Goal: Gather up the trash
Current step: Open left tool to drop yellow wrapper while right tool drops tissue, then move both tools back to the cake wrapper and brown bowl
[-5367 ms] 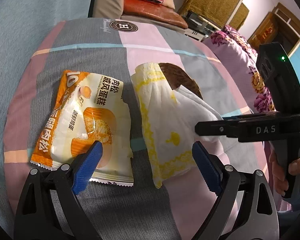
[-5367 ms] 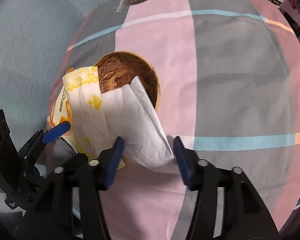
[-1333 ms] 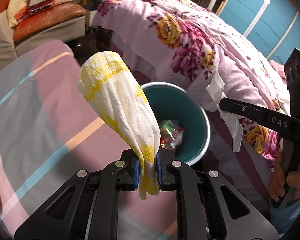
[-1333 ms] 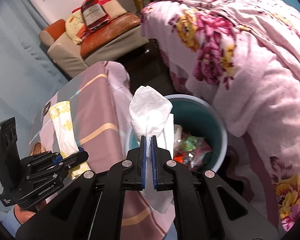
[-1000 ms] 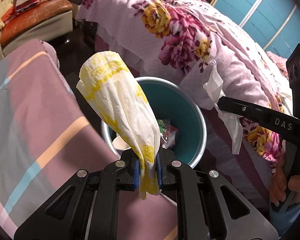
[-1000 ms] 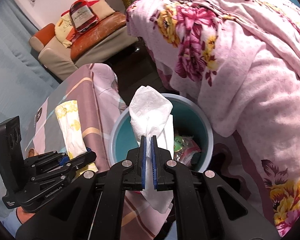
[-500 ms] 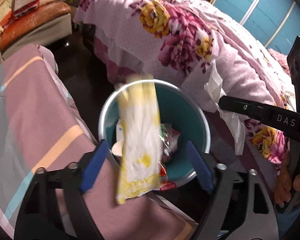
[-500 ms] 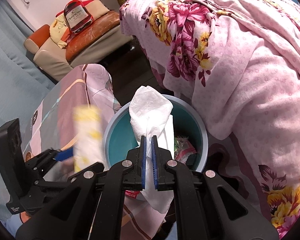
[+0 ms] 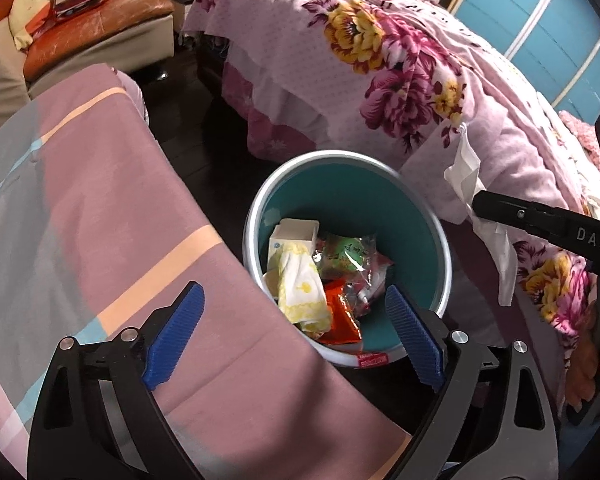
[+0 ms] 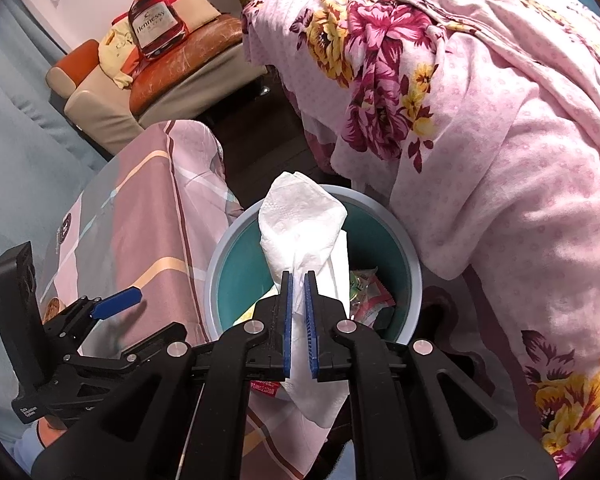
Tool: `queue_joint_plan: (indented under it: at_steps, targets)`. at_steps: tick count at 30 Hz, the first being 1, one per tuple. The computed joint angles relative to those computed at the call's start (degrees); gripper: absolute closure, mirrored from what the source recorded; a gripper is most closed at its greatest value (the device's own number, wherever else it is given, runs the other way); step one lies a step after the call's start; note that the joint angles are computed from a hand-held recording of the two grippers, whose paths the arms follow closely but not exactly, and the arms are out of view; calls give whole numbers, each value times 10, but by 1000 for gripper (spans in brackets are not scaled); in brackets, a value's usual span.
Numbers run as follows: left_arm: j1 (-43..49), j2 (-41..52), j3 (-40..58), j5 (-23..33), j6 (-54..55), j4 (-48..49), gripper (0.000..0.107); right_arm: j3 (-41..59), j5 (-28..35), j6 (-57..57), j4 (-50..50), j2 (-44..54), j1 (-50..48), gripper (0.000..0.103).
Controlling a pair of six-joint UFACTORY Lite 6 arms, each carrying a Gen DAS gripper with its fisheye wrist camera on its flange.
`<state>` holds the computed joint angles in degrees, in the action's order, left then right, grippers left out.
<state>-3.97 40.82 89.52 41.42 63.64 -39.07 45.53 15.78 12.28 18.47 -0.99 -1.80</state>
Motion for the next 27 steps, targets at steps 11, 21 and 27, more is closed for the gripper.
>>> queue_joint_plan:
  at_steps: [11,21,27]
  targets:
    - [18,4,3,8,12,-1,14,29,6,80,-63,36,28,92]
    - [37,17,22,19,7,9,10,52,22,229,-197,40,49,32]
    - [65,19,30,46,6,16,10,73,60,273,-230,36,75,25]
